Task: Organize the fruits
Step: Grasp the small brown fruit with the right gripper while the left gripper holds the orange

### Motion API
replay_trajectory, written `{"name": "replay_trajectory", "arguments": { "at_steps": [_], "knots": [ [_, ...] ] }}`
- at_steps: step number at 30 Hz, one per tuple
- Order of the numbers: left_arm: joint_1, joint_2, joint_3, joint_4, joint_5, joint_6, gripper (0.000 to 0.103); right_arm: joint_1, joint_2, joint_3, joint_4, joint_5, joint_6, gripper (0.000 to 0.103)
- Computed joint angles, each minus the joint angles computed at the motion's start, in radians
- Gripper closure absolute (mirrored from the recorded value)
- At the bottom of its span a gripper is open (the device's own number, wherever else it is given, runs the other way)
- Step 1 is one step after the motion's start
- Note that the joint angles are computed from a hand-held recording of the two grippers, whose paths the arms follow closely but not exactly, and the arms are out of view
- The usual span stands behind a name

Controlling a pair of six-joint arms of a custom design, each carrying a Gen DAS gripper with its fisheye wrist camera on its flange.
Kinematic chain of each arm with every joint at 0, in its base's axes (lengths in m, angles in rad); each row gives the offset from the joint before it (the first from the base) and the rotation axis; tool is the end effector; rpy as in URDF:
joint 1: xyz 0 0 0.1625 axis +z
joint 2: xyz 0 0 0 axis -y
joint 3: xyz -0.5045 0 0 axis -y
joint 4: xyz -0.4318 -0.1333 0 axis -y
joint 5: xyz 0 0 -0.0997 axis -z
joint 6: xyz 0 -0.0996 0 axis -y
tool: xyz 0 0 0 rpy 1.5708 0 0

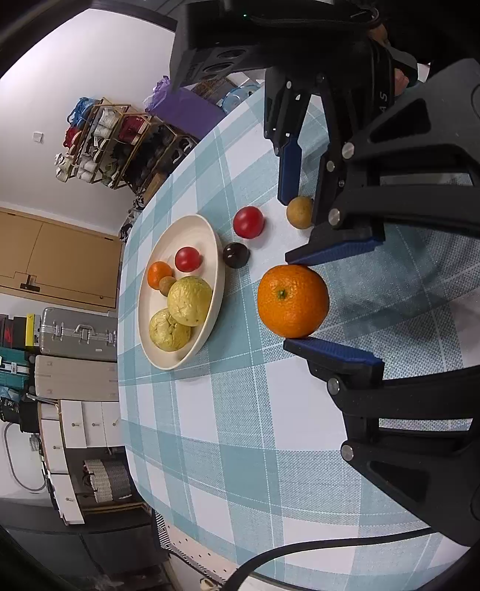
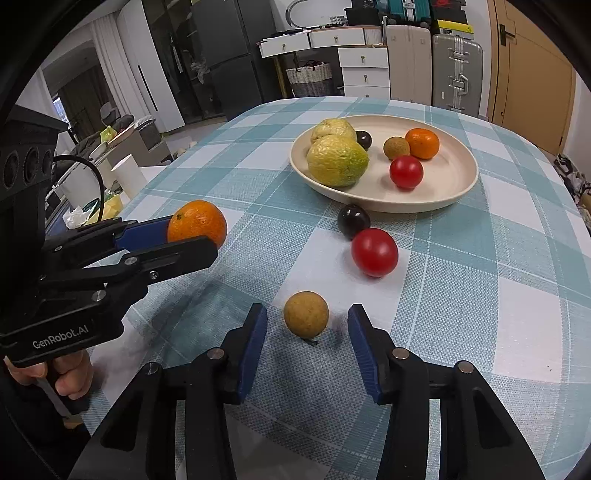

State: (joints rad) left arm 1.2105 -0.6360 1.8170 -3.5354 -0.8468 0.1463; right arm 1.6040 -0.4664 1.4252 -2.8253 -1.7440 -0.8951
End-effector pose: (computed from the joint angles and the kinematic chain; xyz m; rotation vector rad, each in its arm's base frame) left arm -0.0579 -0.7190 0.0803 0.2289 2.3258 -1.0419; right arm 0.1434 -0.8183 -0.0289 1.2422 -2.5636 0.2822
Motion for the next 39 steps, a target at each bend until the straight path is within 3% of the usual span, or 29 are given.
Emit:
{"name": "replay_trajectory", "arguments": {
  "at_steps": [11, 25, 39],
  "knots": [
    [0.002, 0.001, -0.003, -0.004, 0.002, 0.001, 0.066, 0.004, 0.007, 0.002, -0.02, -0.013, -0.021, 0.077],
    [0.001, 0.006, -0.02, -0.005, 0.001, 0.015, 0.067, -0.007, -0.018, 0.015, -0.055, 0.037, -0.009, 0.078],
    [-0.007, 0.019, -0.069, 0.011, -0.015, 0.062, 0.066, -0.008, -0.029, -0.027, -0.11, 0.096, 0.052, 0.078]
  ]
}}
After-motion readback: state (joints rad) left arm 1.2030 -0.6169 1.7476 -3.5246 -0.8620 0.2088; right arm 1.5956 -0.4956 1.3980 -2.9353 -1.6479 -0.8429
